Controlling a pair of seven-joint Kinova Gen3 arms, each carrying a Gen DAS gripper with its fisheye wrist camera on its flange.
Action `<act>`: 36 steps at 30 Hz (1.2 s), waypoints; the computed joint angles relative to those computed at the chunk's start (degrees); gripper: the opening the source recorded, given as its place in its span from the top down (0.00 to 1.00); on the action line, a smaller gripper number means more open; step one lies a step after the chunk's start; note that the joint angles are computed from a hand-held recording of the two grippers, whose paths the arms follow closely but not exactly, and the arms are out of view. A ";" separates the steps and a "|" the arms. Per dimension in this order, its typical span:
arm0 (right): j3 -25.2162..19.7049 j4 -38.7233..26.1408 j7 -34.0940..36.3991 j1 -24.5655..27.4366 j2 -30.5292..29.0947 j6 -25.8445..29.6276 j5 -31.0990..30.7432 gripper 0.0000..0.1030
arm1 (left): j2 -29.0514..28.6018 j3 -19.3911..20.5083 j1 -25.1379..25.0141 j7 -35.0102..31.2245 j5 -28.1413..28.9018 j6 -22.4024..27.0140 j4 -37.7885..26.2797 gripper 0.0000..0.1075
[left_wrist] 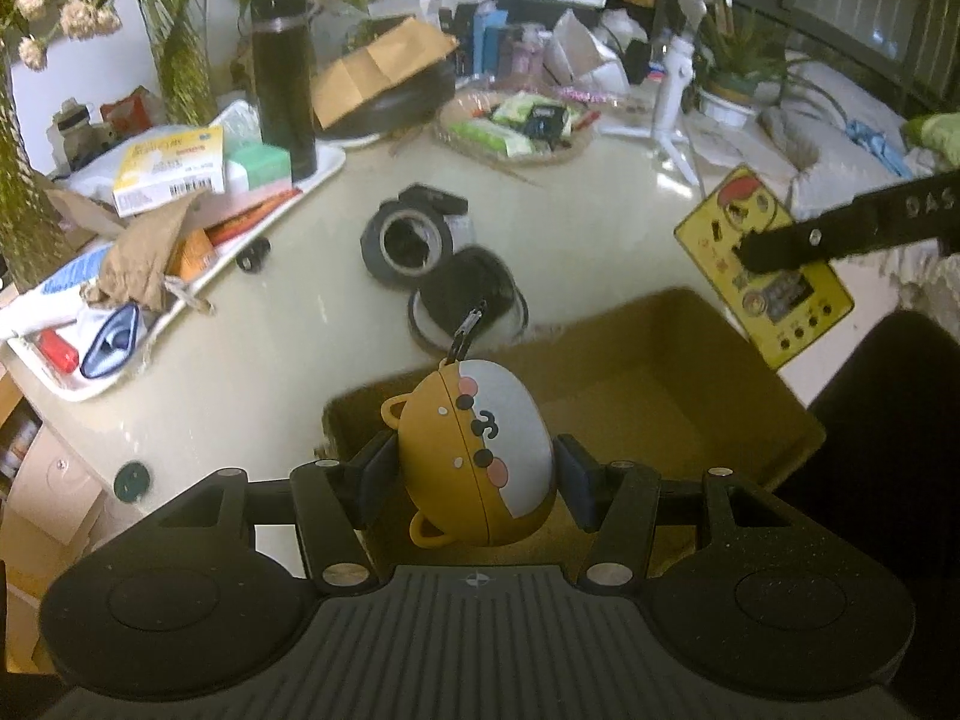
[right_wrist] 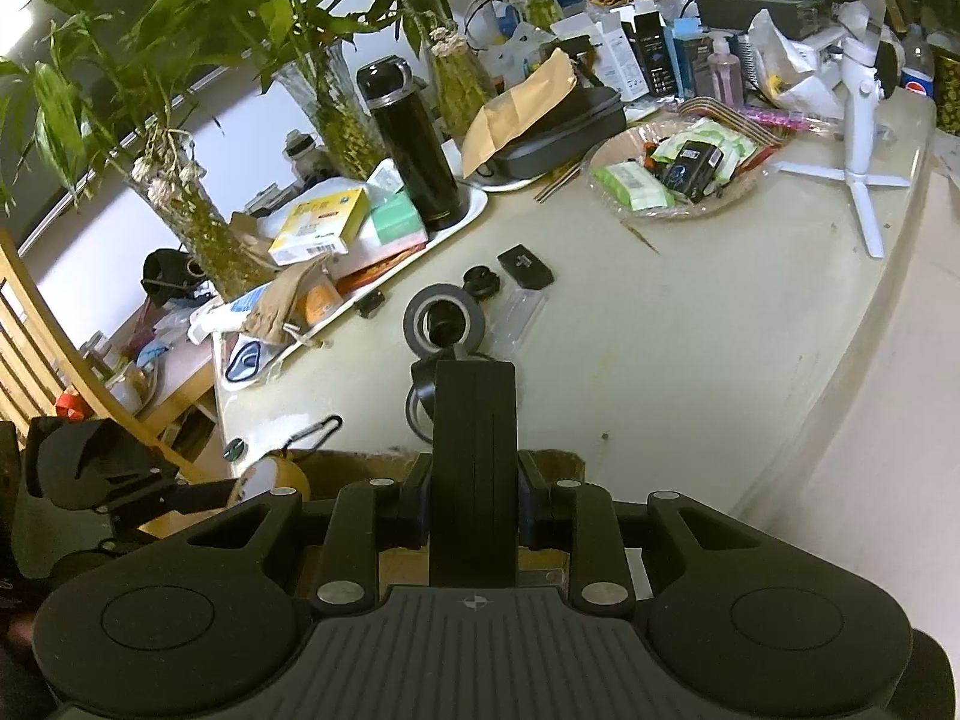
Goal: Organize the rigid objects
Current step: 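Lower the cat ball into the cardboard box with the left tool and open it, then lower the yellow-and-black box into the cardboard box and open the right tool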
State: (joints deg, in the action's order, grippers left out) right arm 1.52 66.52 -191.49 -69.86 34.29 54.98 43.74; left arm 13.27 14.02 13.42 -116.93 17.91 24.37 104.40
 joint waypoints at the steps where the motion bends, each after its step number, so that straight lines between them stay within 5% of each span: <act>1: -0.09 -0.06 0.09 -0.01 0.04 0.04 -0.07 0.71 | 0.30 -0.40 0.43 0.51 -0.73 0.77 -0.37 0.49; 9: -0.34 -1.87 1.81 0.11 1.10 0.15 -1.22 0.71 | 2.61 -4.71 5.98 11.30 -9.57 2.40 -2.44 0.49; 16: -0.15 -3.61 3.72 -0.07 2.21 0.61 -3.01 0.71 | 3.06 -4.63 7.08 15.34 -13.67 0.73 -2.28 0.47; 25: 0.08 -4.55 4.09 -0.24 2.87 1.86 -5.26 0.71 | 0.43 -1.07 1.75 12.90 -7.49 -1.72 -0.22 0.46; 36: 0.11 -6.59 4.88 0.21 4.03 3.74 -7.51 0.71 | -2.80 -2.97 0.24 14.03 -4.93 1.64 0.05 0.45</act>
State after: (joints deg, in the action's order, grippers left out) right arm 1.63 59.93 -186.61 -69.65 38.32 58.72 36.23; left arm 10.47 11.05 13.66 -102.90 12.98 26.01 104.45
